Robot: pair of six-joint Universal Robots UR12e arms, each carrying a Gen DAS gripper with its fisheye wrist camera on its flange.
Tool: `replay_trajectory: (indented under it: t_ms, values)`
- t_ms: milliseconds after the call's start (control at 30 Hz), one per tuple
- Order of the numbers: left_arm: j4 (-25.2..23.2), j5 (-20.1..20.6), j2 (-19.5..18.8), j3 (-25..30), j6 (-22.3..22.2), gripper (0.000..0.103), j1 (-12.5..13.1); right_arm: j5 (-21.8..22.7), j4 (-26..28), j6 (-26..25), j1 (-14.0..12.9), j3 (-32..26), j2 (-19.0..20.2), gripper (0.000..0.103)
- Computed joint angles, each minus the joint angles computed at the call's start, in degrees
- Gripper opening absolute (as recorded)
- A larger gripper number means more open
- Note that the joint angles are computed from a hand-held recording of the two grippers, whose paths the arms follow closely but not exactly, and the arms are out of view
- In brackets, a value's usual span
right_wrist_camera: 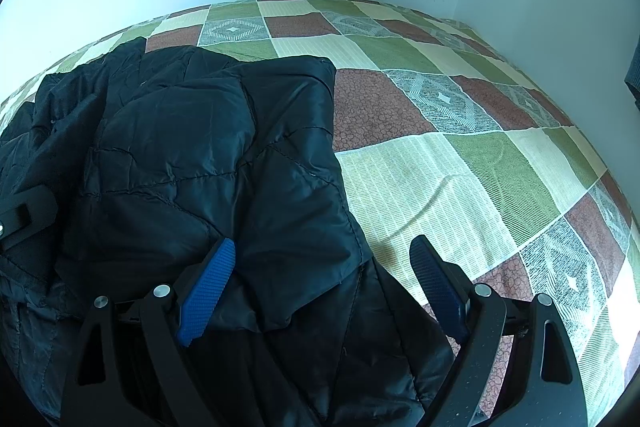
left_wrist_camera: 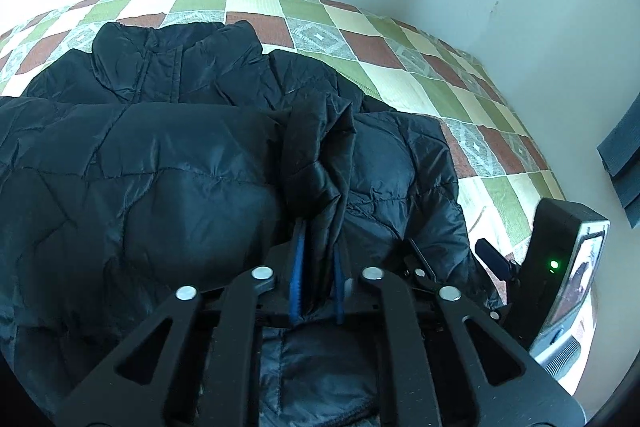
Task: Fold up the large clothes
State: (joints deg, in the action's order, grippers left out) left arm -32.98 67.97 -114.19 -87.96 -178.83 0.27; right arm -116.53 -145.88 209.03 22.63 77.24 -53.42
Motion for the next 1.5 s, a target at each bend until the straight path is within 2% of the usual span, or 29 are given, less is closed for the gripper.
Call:
replay_trajectory:
  t_ms: [33, 100, 233, 333, 400, 467, 567, 633, 700, 767, 900, 933, 967, 1033, 1067, 1133, 1200, 1300, 1400, 1500]
  values:
    - [0.09, -0.14, 0.32, -0.31, 0.04, 0.031, 0.06, 0.01, 0.01, -0.01, -0.01, 0.0, 0.0, 0.087]
    - [0.8, -0.06, 1.42, -1.42, 0.1, 0.043, 0.36, 0.07, -0.05, 0.0, -0.03, 0.05, -0.03, 0.087]
    - [3.45, 0.63, 4.9, -5.05, 1.33, 0.057, 2.12, 0.42, -0.23, 0.09, -0.13, 0.11, -0.1, 0.087]
    - [6.63, 3.48, 7.47, -7.94, 2.0, 0.059, 4.4, 1.1, 0.03, 0.19, -0.35, 0.09, -0.38, 0.087]
    - [8.84, 7.07, 8.79, -9.61, 1.84, 0.059, 6.16, 1.24, 0.12, 0.16, -0.44, 0.13, -0.77, 0.087]
    - [11.09, 10.93, 9.62, -11.01, 1.51, 0.06, 8.0, -0.79, 0.52, -0.12, -0.1, 0.14, -1.37, 0.087]
    - [12.81, 16.97, 9.68, -11.86, 0.81, 0.06, 10.11, -2.25, -1.95, 0.92, 0.53, 1.08, -2.88, 0.087]
    - [13.17, 20.12, 9.32, -12.06, -0.31, 0.06, 11.37, -0.14, -3.81, 0.37, 0.78, 0.96, -3.25, 0.087]
    - [12.5, 20.9, 9.02, -12.02, -1.41, 0.06, 12.39, 5.15, -3.96, -1.38, 0.75, -0.54, -2.7, 0.087]
    - [11.74, 21.69, 8.53, -11.77, -2.33, 0.06, 13.09, 8.9, -3.11, -1.87, 0.68, -2.38, -1.57, 0.087]
    - [10.6, 22.22, 8.14, -11.8, -2.44, 0.061, 13.78, 12.31, 0.97, -3.53, 1.04, -7.33, 1.71, 0.086]
    - [10.58, 22.09, 8.34, -12.15, -2.24, 0.061, 14.0, 13.67, 2.32, -4.1, 1.01, -8.29, 2.34, 0.068]
    - [10.43, 21.95, 8.24, -12.12, -2.04, 0.061, 14.12, 15.28, 3.64, -4.65, 0.86, -9.09, 2.83, 0.038]
    - [10.47, 21.87, 8.19, -12.26, -1.83, 0.061, 14.2, 16.64, 5.29, -4.2, 0.97, -10.18, 3.55, 0.033]
    - [10.51, 21.65, 8.23, -12.32, -1.76, 0.061, 14.25, 16.59, 4.87, -4.52, 1.03, -10.11, 3.53, 0.025]
    - [10.84, 21.48, 8.05, -12.1, -1.8, 0.061, 14.23, 16.29, 3.24, -4.96, 1.11, -9.3, 2.9, 0.015]
    - [11.54, 21.18, 7.82, -11.75, -1.89, 0.062, 14.21, 14.13, 2.45, -4.76, 1.35, -8.58, 2.17, 0.012]
    - [12.12, 21.0, 7.13, -10.66, -2.1, 0.065, 13.92, 7.98, 2.98, -5.36, 1.63, -7.64, 1.42, 0.011]
    - [12.8, 21.0, 5.72, -9.34, -0.8, 0.065, 13.13, 9.36, 5.31, -4.63, 0.81, -7.39, 1.6, 0.011]
    - [10.33, 23.72, 3.91, -7.39, 1.22, 0.065, 11.99, 10.47, 7.12, -5.55, 0.43, -7.81, 2.34, 0.012]
